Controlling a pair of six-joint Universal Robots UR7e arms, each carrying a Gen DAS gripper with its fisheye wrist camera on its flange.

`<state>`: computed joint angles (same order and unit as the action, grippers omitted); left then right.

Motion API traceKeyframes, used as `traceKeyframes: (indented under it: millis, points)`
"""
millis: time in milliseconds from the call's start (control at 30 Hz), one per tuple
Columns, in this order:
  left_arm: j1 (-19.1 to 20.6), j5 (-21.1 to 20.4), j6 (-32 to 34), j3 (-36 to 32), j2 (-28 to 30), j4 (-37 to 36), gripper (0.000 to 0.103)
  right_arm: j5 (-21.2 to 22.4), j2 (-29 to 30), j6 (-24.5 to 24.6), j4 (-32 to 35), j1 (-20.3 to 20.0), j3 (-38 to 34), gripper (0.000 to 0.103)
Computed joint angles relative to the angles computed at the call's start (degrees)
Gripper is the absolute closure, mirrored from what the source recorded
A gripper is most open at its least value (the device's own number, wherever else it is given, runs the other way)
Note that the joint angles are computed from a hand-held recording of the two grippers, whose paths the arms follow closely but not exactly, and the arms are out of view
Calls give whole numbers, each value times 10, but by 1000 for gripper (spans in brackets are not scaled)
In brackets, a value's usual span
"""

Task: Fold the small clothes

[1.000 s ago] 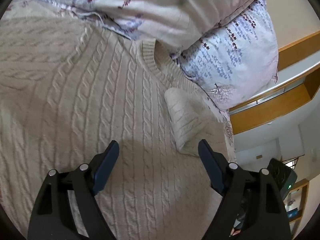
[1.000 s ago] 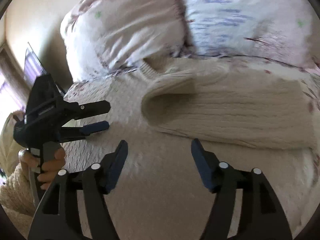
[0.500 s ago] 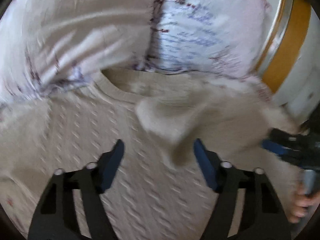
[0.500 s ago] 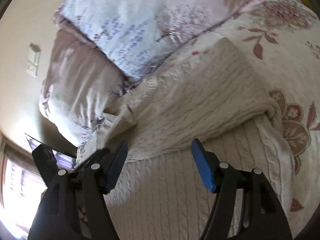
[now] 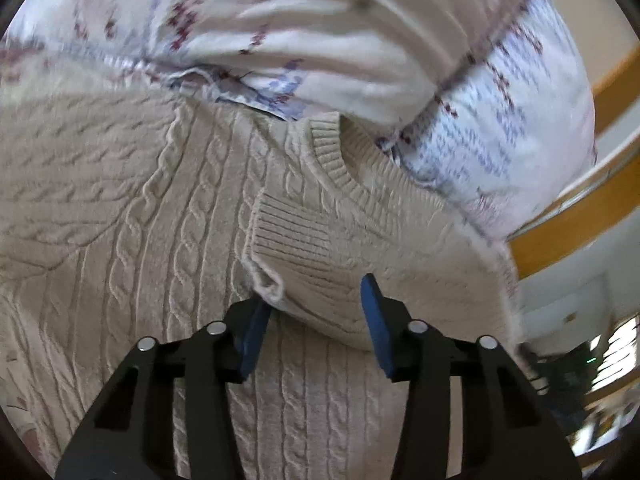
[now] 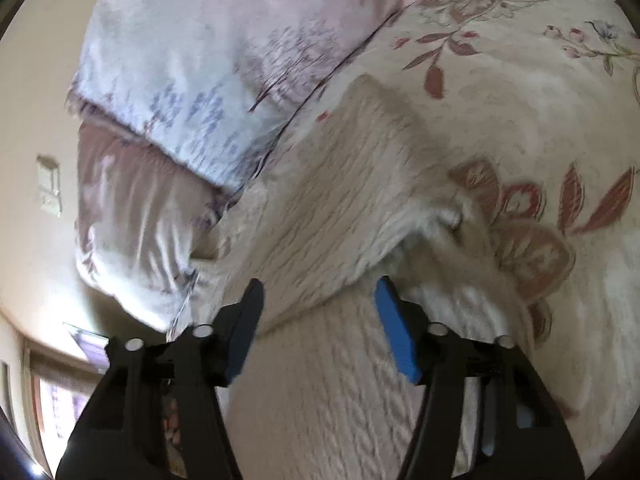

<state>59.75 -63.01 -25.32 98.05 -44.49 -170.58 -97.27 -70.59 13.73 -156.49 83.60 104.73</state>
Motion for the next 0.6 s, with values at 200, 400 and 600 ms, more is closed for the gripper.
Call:
traceKeyframes:
  millis: [200,400,600]
  points:
    - [12,-19,-12,3,1,-16,83,-78,28,-21,-157,9,12,94]
    - [14,-16,-3,0,6,-28,95,-146,37,-69,-221,36,33,95]
    - [12,29,14,-2,0,-15,93,-226,57,-67,-158,53,14,89]
